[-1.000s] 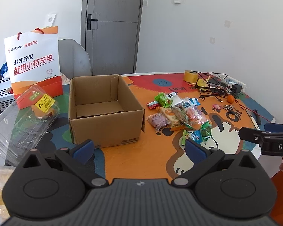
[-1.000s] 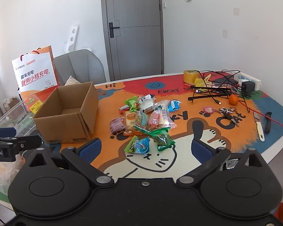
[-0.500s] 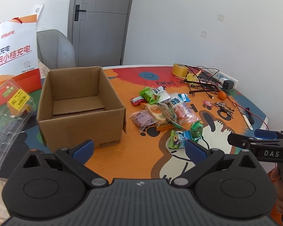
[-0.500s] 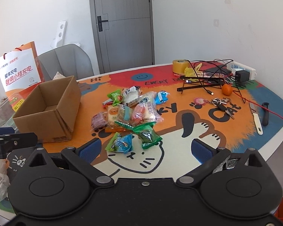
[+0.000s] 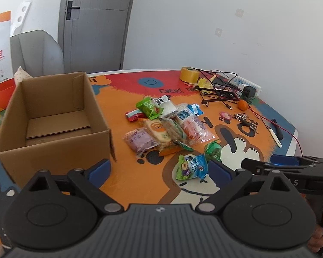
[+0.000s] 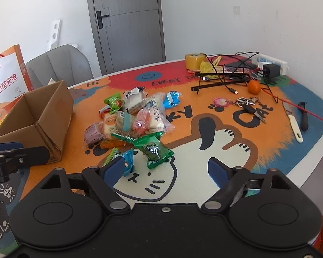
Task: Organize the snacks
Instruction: 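Grasp a blue-green candy packet with the left tool while the right tool grasps a green-wrapped snack, then carry both held snacks over the cardboard box with both tools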
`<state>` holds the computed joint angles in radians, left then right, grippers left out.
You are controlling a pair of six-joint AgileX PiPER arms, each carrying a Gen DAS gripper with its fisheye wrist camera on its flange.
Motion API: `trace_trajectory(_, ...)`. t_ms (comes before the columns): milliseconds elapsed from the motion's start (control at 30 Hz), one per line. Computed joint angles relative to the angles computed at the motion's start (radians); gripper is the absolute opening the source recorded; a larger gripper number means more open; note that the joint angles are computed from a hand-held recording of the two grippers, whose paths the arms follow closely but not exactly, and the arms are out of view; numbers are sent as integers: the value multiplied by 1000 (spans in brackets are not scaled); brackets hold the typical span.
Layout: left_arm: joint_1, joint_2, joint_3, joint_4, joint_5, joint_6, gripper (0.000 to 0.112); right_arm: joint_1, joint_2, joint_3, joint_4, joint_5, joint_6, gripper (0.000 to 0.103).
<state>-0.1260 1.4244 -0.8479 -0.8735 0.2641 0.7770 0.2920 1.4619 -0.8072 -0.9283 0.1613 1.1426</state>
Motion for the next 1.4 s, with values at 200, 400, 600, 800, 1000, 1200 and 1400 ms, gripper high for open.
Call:
trace_trajectory(200, -33, 107, -78, 36, 19, -39, 89, -32, 67, -37, 114, -26, -116, 75)
trace_trajectory(400, -63, 216, -162, 99, 32, -119, 84, -66, 132, -73, 280, -37, -278, 72)
trace_trajectory(600, -101, 312, -245, 159, 40, -193, 82, -107, 172, -85, 539, -68, -546, 72)
trace_trajectory(800, -119, 397, -330, 238, 84, -294, 70, -138, 208, -101, 785, -78, -801, 71)
trace_trajectory(1000, -116, 440, -369, 196, 122, -256, 34, -139, 246, -138, 832, -54, -814, 71)
trace_trajectory(1200, -88, 432, -358, 131, 125, -197, 32, -112, 279, -173, 725, -34, -700, 71)
trace_trajectory(1400, -56, 401, -336, 99, 109, -174, 32, -88, 303, -208, 608, -16, -587, 72)
